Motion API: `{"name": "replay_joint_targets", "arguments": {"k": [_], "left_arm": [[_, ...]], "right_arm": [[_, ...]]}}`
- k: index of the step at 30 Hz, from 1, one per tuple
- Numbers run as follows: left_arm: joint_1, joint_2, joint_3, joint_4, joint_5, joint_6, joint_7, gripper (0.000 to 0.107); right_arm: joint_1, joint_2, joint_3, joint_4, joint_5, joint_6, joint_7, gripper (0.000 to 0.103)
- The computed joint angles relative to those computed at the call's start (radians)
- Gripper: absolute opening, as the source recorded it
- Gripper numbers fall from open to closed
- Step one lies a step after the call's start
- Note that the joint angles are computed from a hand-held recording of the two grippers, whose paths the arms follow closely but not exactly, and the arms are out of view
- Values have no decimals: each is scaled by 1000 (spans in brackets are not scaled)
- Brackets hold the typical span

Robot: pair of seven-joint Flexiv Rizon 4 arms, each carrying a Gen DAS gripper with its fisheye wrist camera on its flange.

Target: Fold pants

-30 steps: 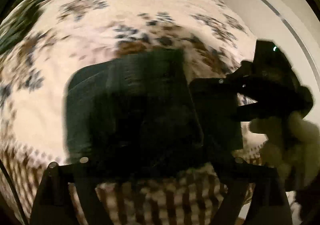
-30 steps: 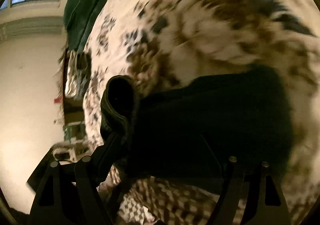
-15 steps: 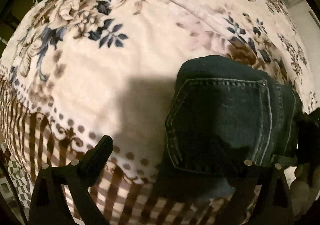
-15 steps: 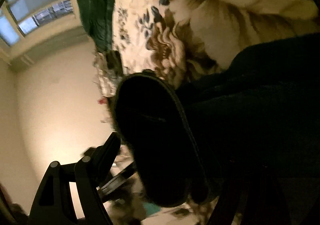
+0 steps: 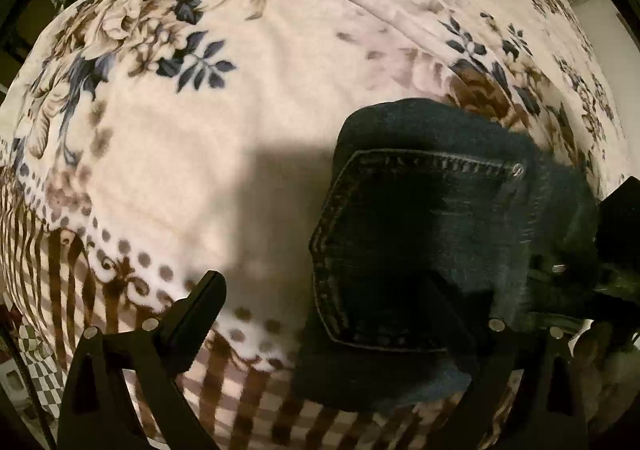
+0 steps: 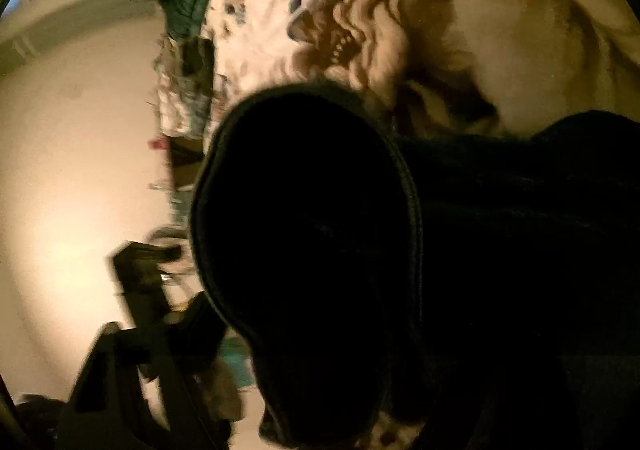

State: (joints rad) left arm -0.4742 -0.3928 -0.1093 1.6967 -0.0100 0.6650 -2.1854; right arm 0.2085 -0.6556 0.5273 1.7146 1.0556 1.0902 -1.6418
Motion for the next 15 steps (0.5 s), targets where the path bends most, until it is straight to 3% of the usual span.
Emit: {"name": "replay_joint_targets", "arguments": {"k": [3, 8, 15], "left_arm": [[-7, 23, 8, 11, 20, 36, -19, 99], [18, 59, -9, 71, -36, 143, -18, 101], [27, 0, -53, 46, -144, 212, 17, 101]], "right_arm": [[35, 41, -6, 32, 6, 87, 51, 24], [46, 213, -11, 161, -4, 208, 119, 22], [18, 483, -130, 447, -82, 148, 301, 22]]}}
